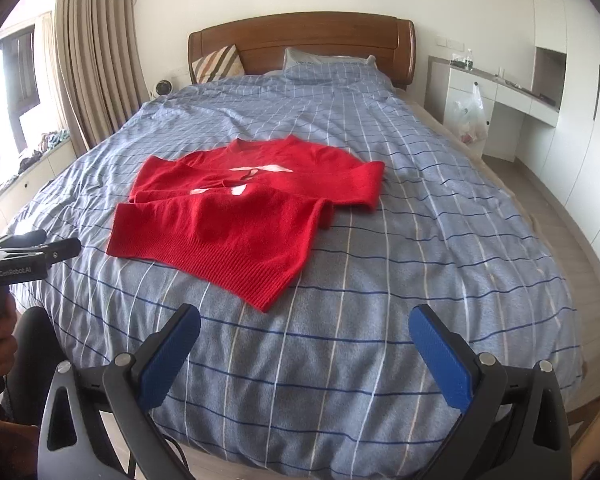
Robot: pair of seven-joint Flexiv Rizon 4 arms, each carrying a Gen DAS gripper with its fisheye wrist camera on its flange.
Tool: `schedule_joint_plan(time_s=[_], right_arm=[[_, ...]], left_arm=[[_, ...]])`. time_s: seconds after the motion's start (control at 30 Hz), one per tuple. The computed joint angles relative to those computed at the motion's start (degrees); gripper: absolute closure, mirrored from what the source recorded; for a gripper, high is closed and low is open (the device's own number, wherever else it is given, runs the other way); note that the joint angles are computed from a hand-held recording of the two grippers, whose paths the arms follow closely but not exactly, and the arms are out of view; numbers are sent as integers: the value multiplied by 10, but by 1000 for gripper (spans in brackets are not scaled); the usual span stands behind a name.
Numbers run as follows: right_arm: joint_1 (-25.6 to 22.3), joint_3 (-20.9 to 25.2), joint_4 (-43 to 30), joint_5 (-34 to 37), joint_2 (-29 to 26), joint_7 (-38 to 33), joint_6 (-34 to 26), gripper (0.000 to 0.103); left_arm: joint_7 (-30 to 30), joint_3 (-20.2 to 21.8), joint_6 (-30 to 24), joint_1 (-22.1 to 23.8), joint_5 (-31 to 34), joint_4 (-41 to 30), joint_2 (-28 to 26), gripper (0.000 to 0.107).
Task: Fold small clothes
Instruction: 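Move both grippers toward the ribbed hem of the red sweater, then grasp the sweater hem with both grippers and pull it straight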
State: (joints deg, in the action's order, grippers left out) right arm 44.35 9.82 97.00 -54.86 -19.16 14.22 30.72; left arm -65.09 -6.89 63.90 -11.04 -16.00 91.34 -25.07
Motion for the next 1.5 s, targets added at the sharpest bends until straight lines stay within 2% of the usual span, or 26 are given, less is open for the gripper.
schedule_joint_plan(time_s=[0.03,0.17,0.23,0.27,0.3,0.33,0.37,0.4,0.43,0.47,0.5,0.57,0.63,0.73,0.77,0.8,0.9,1.0,1.1,1.2,1.27,1.4,1.5], right_arm=[[-15,-3,19,-6,2,17,44,0],[-78,-39,79,-63,-15,132,286,1],[-92,-73,81,-122,-39,197,384,12],[-97,-84,73,-135,-54,213,417,15],[-103,-91,62,-137,-72,219,450,23],[-107,-96,52,-127,-89,220,477,28],[-111,-93,43,-100,-105,206,493,34],[-109,-96,36,-88,-116,200,505,43],[-104,-106,30,-86,-123,196,518,67],[-104,-103,27,-70,-127,174,517,87],[-104,-93,27,-45,-125,150,504,99],[-88,-116,52,-46,-102,163,523,99],[-83,-108,80,-25,-67,128,517,99],[-95,-46,110,63,-23,35,478,99],[-99,-26,113,99,-17,4,464,99],[-99,-8,113,133,-12,-23,442,99],[-89,5,117,192,-14,-59,409,99],[-78,-1,118,227,-23,-59,404,100],[-65,-9,111,231,-20,-65,372,100],[-58,-12,106,231,-17,-66,337,100],[-55,-12,103,231,-24,-62,315,100],[-50,-27,125,219,-36,-18,344,100],[-44,-36,131,199,-38,6,348,100]], left_arm=[[-9,10,-17,-1,9,-23,-19,4],[5,-14,-72,27,-30,-95,-85,5],[20,-27,-73,32,-44,-114,-108,7],[27,-30,-73,31,-47,-124,-117,12],[35,-36,-67,31,-52,-134,-129,19],[38,-41,-77,31,-58,-146,-140,38],[41,-46,-92,32,-66,-156,-147,66],[45,-54,-108,36,-78,-162,-153,83],[50,-62,-123,42,-93,-161,-153,102],[51,-62,-129,45,-102,-154,-147,104],[52,-56,-132,48,-104,-141,-135,104],[51,-36,-183,55,-92,-124,-103,104],[72,-29,-230,70,-97,-95,-62,104],[97,-8,-287,73,-80,-59,-11,104],[104,10,-298,62,-80,-47,0,104],[87,13,-318,62,-43,-55,1,104],[67,36,-287,41,14,-34,7,104],[46,32,-262,47,-7,-19,6,105],[52,26,-197,50,-34,12,13,105],[34,30,-152,39,-8,16,-1,105],[17,36,-141,31,15,12,-15,105],[2,35,-105,25,34,22,-23,105],[3,23,-96,35,15,28,-26,105]])
